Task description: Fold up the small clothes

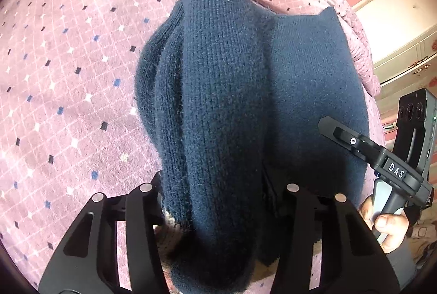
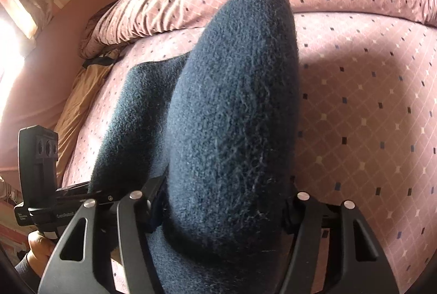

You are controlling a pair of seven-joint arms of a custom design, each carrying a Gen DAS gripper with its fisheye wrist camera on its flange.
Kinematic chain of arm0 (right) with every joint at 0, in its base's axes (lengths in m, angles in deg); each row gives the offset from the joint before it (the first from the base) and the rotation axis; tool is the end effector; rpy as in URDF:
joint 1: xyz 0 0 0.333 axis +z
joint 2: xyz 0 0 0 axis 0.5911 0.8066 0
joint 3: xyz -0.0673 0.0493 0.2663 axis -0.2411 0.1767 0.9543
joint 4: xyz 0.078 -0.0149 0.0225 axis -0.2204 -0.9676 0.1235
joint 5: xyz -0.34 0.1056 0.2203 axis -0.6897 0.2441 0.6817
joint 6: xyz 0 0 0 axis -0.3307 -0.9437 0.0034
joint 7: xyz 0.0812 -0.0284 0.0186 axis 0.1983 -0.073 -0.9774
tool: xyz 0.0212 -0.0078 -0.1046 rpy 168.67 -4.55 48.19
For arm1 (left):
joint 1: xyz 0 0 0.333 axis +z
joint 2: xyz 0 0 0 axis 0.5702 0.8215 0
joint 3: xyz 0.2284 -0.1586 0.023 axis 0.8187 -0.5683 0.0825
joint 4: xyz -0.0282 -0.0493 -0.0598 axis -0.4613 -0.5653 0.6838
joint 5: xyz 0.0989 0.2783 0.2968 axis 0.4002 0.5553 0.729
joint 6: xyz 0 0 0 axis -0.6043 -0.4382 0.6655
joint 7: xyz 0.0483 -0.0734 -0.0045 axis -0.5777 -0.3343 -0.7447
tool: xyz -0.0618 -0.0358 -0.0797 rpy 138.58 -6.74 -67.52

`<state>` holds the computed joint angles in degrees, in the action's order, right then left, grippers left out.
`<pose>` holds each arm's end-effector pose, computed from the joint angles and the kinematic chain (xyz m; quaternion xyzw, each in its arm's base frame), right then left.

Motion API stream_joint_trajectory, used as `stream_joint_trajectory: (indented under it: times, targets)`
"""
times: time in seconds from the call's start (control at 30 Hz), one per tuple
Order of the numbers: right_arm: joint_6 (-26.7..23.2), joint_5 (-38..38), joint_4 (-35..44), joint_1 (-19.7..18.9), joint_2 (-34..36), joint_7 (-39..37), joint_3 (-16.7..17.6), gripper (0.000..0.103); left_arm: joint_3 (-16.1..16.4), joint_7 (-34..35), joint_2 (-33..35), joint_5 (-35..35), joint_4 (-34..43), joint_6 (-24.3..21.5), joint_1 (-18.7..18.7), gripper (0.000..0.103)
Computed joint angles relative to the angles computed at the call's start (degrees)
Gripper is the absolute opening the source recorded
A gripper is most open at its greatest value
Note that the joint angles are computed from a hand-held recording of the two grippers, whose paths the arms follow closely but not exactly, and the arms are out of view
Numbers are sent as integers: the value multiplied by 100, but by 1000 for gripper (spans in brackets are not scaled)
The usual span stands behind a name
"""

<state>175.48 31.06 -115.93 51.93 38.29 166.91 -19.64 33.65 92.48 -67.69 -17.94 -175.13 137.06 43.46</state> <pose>0.6841 0.2458 0.4919 -0.6491 0.6821 0.0024 0.3367 0.6918 -0.0228 0.4608 0.6477 -0.7090 0.2727 0.0584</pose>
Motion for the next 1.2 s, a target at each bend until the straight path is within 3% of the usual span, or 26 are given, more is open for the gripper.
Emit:
stream_joint_trajectory:
  times: [0.27,0.4,0.63,0.83,1.0,1.2]
  targets:
    - [49,268,-301,-75,-455,-357,66,61,114,265,-616,-280,-511,1,63,48]
    - [-9,533,-646,-140,-865,-495,53,61,178,274,-1154,-170,-894,-39,-116,42]
    - [-240,1182,-2557,-334,-2675,-768,-237,61,193,-95,-2333,-11,-1981,-28,-807,42]
    - [-877,922,-4392,-635,-4549,-746,-649,61,65,-781,-3362,50,-3147,82,-1642,42]
    - [-1199,733,-5391,-946,-5314,-803,-869,61,-215,-1483,-3506,536,-3712,548,-2222,42]
    - [-240,911,-6452,-997,-5635,-1278,-906,65,-393,-1910,-3412,1603,-4082,1513,-2668,46]
